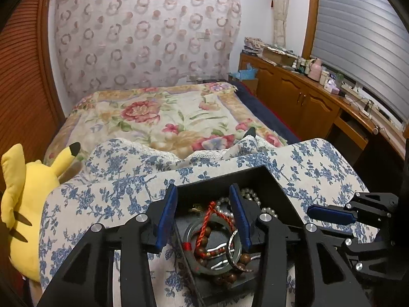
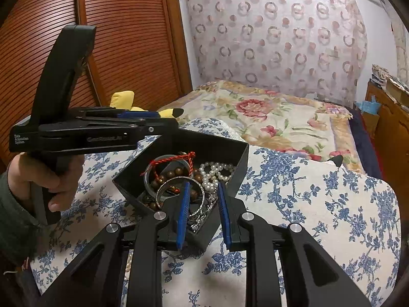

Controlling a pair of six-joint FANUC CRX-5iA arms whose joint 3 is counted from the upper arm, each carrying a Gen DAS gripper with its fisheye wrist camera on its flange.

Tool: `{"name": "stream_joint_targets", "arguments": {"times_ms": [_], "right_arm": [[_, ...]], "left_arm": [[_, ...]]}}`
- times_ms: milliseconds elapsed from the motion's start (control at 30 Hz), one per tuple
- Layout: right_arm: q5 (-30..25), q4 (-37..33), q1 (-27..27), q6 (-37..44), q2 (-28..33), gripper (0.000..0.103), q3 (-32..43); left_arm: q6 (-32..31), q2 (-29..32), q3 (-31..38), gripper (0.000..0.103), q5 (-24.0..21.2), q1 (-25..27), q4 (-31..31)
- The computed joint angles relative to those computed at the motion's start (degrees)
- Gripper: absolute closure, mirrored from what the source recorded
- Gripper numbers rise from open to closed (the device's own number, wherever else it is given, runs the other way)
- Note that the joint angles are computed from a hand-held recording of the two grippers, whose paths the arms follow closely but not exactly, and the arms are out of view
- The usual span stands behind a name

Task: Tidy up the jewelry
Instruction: 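Open both tools inside the box and withdraw them, then move the right tool to the long pearl strand with green beads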

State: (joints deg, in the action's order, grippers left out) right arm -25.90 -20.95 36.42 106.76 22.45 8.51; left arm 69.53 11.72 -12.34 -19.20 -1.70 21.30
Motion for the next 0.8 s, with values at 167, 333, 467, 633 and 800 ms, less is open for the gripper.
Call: {"name": "stream_joint_targets", "arguments": {"times_ms": [167,333,467,633,800], "right_arm": [[0.9,1.3,1.1,-1.0,-2.3,0.079,-3.2],[0.3,2.9,2.7,-1.4,-4.0,0.079,-6.3],[-0.3,4.8,4.1,-2.5,-4.5,0.079,-8.1],[-2.6,3.7,5.1,-1.3,-4.4,0.079,-8.4],[-4.3,1.5,6.4,0.4,-4.7,0.079,-8.8]], "left_arm": [[-3.1,-3.3,-4.5,0.048,1.8,0.3,3.5],[-7.0,-7.2,-10.3,0.035,3.8,0.8,8.0],[-9.0,-9.9,-14.4,0.034,4.2,1.4,10.0],[-9.4,-12.7,-18.5,0.031,3.7,2.6,9.8],[-10.3,-15.2,-22.4,0.031,3.6,3.9,10.5]]}}
